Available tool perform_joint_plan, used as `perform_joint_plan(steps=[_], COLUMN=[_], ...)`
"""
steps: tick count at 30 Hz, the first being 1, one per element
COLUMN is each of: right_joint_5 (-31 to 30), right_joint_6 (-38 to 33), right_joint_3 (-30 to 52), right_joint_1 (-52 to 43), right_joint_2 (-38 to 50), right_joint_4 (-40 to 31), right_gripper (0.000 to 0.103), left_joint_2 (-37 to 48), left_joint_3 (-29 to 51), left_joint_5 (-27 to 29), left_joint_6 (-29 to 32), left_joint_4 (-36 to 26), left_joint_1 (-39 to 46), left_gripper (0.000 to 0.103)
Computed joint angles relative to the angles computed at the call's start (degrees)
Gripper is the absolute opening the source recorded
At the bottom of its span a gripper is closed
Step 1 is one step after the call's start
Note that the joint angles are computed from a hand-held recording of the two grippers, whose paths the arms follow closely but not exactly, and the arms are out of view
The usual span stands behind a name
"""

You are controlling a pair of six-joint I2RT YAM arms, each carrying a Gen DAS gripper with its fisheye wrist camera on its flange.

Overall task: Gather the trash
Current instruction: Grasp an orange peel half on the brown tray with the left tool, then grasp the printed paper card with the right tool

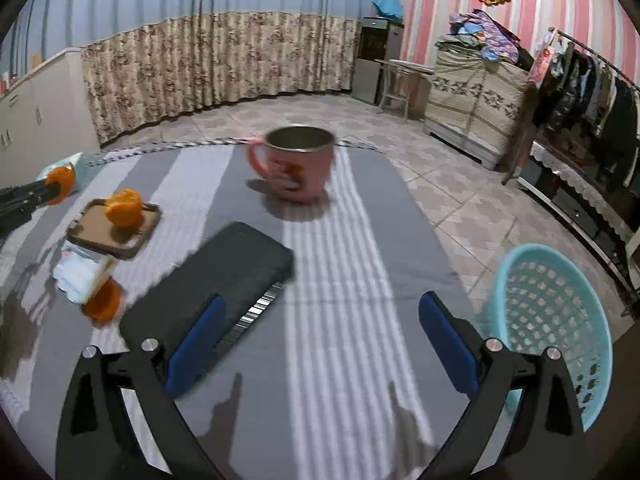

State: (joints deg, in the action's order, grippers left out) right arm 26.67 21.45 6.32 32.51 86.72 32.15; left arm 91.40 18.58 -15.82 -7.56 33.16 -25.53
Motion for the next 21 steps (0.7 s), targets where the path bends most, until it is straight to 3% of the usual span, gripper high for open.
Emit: perform_joint_plan(steps=[11,15,21], right_joint_5=[6.51,6.05,2.38], right_joint_6=[8.93,11.18,12.6], right_joint_3=[15.95,21.89,28.13], right_joint_1=[16.84,18.98,18.17], right_joint_2=[10.35,15.64,22.95], right_joint_4=[-10.7,-13.66,-14.91], right_gripper=[0.095,0.095,0.09], left_joint_2=[-5.05,-3.59,-1.19], left_joint_3=[-7.83,-9.4,-9.98], left_joint_5=[3.93,8.11,8.36], left_joint_6=[4.67,4.8,5.27], left_joint_4=[5.43,9.08,12.31], left_joint_1=[8.99,14.01,13.12], left_gripper=[0.032,0.032,0.032])
